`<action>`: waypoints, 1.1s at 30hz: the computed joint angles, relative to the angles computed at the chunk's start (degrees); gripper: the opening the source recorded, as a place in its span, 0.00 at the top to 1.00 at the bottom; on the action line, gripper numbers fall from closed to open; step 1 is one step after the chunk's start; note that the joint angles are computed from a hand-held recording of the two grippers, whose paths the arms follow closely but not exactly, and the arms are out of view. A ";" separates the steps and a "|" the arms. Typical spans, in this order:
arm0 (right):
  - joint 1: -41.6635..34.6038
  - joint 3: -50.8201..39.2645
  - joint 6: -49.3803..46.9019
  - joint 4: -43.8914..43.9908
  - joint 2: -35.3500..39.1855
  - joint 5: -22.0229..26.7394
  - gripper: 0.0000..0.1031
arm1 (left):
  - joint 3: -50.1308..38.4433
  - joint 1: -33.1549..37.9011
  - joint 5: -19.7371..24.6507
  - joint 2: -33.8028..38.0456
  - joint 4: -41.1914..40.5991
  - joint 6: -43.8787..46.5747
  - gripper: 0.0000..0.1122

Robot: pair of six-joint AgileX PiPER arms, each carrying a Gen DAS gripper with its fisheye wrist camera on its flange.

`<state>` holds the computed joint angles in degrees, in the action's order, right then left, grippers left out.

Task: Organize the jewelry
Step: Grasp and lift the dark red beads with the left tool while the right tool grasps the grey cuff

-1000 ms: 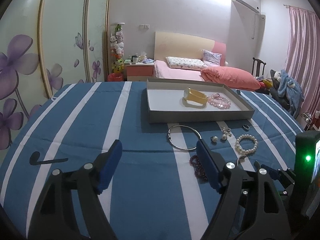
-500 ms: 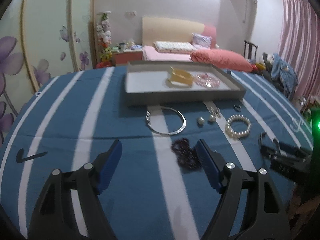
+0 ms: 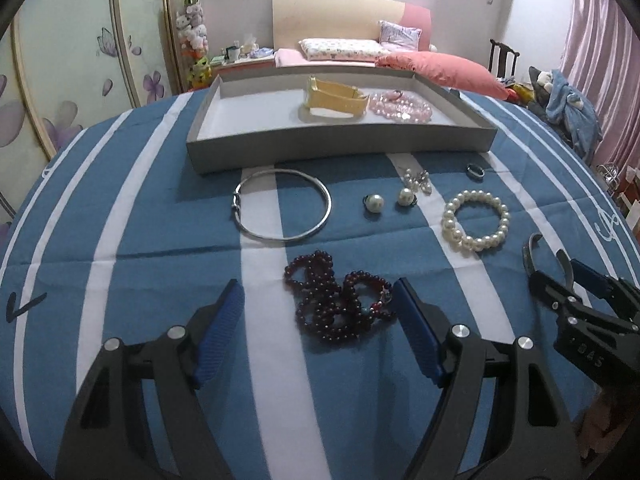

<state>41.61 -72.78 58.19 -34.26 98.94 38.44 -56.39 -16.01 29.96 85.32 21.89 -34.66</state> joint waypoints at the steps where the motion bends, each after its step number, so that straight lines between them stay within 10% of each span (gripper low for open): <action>1: -0.13 0.00 -0.27 0.19 0.01 -0.15 0.36 | -0.35 -0.01 0.45 0.42 -0.73 0.42 0.34; 18: -0.19 -0.12 -0.42 0.38 0.09 -0.24 0.36 | -2.38 -1.83 2.62 2.11 0.86 -3.37 0.36; 25: -0.22 -0.07 -0.41 0.41 0.07 -0.33 0.36 | -1.78 -1.53 1.97 1.29 1.78 -4.48 0.83; 33: -0.29 0.01 -1.37 1.15 -0.08 -0.95 0.36 | 0.13 2.03 -1.54 -0.47 -6.98 4.22 0.89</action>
